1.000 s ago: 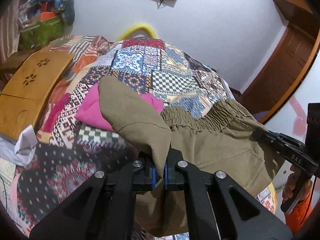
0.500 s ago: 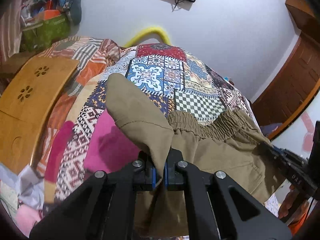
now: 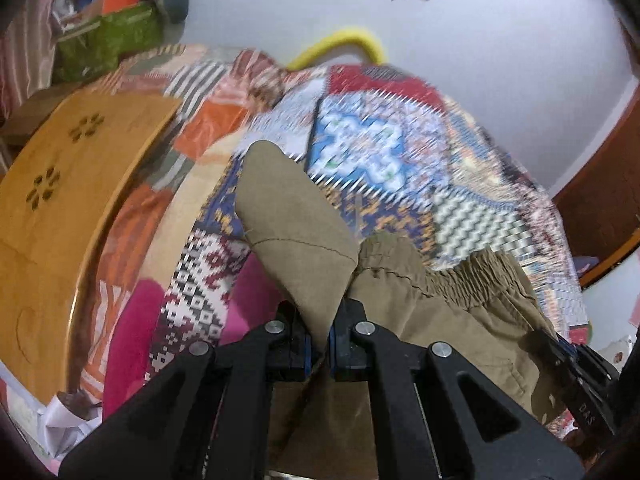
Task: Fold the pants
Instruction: 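Lift the leg ends with both grippers and fold them over toward the waistband, then open both grippers to release the folded pants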
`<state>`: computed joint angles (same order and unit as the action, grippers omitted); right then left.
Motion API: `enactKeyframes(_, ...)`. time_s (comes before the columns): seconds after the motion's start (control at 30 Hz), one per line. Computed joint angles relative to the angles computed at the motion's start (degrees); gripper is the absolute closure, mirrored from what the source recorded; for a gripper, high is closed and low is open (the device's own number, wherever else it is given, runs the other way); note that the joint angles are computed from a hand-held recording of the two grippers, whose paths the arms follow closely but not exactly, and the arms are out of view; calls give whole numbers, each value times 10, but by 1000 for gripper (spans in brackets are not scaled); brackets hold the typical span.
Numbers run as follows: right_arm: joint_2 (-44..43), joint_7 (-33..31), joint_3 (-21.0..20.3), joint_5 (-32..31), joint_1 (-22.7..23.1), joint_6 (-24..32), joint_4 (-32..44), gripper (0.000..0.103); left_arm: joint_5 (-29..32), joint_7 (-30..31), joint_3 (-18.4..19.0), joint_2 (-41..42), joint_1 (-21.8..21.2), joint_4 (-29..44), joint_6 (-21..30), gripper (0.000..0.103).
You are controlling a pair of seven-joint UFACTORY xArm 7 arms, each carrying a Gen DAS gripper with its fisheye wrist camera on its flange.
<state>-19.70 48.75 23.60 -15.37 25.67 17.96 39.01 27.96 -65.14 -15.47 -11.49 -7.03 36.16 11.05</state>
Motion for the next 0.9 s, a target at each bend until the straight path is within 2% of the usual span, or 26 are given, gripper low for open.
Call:
enactKeyframes(0.07, 12, 8, 8, -9, -4, 7, 0, 92, 42, -34, -14, 7, 23, -6, 3, 98)
enactKeyframes(0.1, 14, 8, 9, -12, -3, 11, -3, 92, 43, -33, -6, 7, 22, -14, -2, 98)
enactKeyframes(0.23, 17, -44, -29, 37, 39, 27, -14, 91, -20, 15, 30, 7, -2, -43, -21, 96)
enactKeyframes(0.3, 14, -68, -39, 57, 51, 38, -18, 86, -38, 27, 30, 9, -3, -46, -7, 93)
enactKeyframes(0.33, 15, -76, -40, 62, 53, 42, -18, 82, -38, 28, 28, 9, 0, -46, 0, 89)
enactKeyframes(0.43, 17, -90, -36, 65, 54, 66, -14, 70, -3, 0, 11, 9, 16, -37, 45, 79)
enactKeyframes(0.5, 21, -97, -34, 66, 54, 77, -14, 66, 12, -9, 13, 7, 14, -33, 74, 75)
enactKeyframes(0.67, 21, -128, -53, 105, 66, 72, -22, 63, 7, -5, 29, -27, 7, -57, 91, 63)
enactKeyframes(0.77, 9, -151, -64, 131, 73, 82, -24, 63, -4, 6, 29, -44, 6, -64, 121, 63)
enactKeyframes(0.9, -30, -157, -59, 136, 67, 100, -29, 63, -24, 18, 24, -86, -1, -81, 139, 63)
